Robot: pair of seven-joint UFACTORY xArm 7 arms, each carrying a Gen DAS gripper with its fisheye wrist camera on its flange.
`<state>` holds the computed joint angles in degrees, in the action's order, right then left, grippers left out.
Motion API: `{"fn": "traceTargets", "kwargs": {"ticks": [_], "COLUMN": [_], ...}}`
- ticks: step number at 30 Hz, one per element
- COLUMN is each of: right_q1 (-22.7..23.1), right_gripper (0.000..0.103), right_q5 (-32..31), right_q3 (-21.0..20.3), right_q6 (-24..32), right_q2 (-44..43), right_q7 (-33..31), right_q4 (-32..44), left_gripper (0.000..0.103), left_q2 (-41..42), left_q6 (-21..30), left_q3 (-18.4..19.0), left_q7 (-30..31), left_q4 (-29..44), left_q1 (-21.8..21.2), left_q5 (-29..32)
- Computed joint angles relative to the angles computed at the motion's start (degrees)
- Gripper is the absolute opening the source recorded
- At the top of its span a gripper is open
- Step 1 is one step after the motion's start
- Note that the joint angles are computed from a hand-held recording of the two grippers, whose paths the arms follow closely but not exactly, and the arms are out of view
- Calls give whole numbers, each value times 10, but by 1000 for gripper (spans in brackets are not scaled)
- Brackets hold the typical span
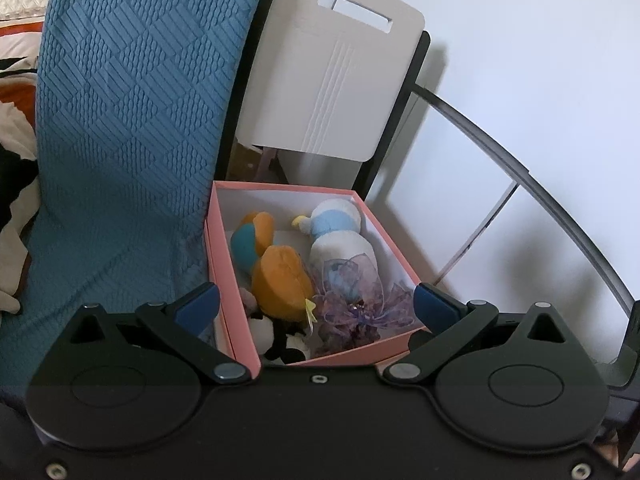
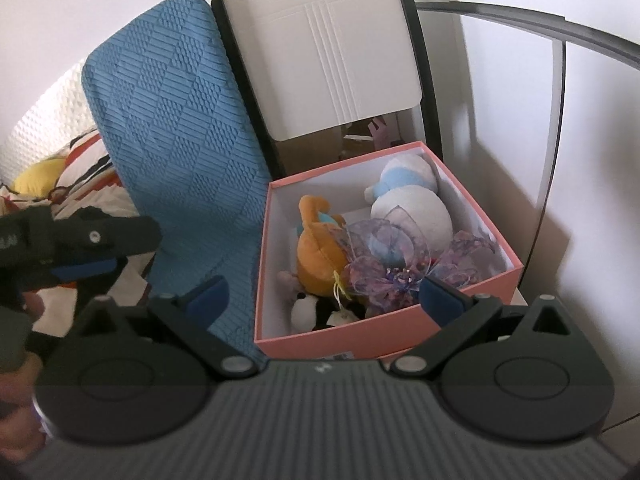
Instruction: Organize objects
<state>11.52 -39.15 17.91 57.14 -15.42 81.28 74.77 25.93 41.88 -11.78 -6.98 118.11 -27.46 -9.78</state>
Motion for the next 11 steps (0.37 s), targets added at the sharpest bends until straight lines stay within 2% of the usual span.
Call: {"fn": "traceTargets", "kwargs": {"ticks": [11], "right_q1": [5], "right_gripper": [103], "right_q5": [2], "right_q3": [1], "right_q6": [30], "right_q2": [2], "right_q7": [8], "right_q4": [3], "left_gripper": [103], "left_q2": [4], "left_q6": [-2], "left_q3": [3], "left_q7": [-3], "left_q4": [8], "left_q1": [-6], "left_q5": [7]}}
